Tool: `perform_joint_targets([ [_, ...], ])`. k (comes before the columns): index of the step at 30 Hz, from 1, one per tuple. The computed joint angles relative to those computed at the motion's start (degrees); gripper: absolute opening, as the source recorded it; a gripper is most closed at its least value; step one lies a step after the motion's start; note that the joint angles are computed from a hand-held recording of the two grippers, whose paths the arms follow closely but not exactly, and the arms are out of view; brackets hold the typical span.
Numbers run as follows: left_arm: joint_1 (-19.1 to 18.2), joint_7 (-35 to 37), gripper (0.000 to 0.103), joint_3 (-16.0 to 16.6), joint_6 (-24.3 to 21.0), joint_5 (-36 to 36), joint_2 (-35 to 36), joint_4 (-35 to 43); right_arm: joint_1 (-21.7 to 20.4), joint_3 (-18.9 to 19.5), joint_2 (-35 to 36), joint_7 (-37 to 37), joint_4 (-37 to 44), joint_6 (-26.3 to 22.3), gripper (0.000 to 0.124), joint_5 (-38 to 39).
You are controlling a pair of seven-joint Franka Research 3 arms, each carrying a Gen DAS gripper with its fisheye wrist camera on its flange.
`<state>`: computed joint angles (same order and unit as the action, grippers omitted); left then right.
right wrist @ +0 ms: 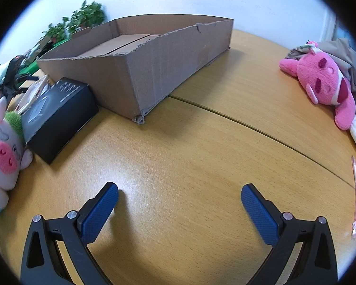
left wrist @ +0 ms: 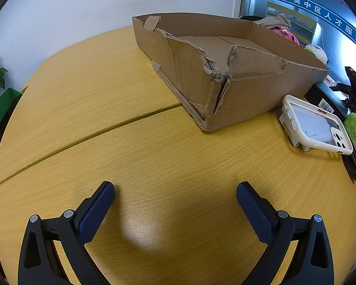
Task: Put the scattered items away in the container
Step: 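Move both tools toward the emptied box and scattered items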
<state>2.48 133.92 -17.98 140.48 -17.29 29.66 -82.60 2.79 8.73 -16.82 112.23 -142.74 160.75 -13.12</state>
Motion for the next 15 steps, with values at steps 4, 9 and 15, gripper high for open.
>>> perform_joint_targets([
  [4,-0.9,-2.8,0.103,0.8,1.2,1.0,0.0,-0.1,-3.3,4.7,0.7,12.3,1.9,-2.7,0.103,-6.7],
  [9,-1.3,-6.4,0.103,0.8,4.7,1.6,-3.8,-6.0,-0.9,4.1,2.4,18.3,4.1,-4.5,0.103,-10.7],
  [15,-0.1,-6.7,0.103,-1.5,10.5,-3.9,-10.6,-16.1,1.2,3.8,2.7,25.8,5.7,-9.0,0.102,-14.2],
])
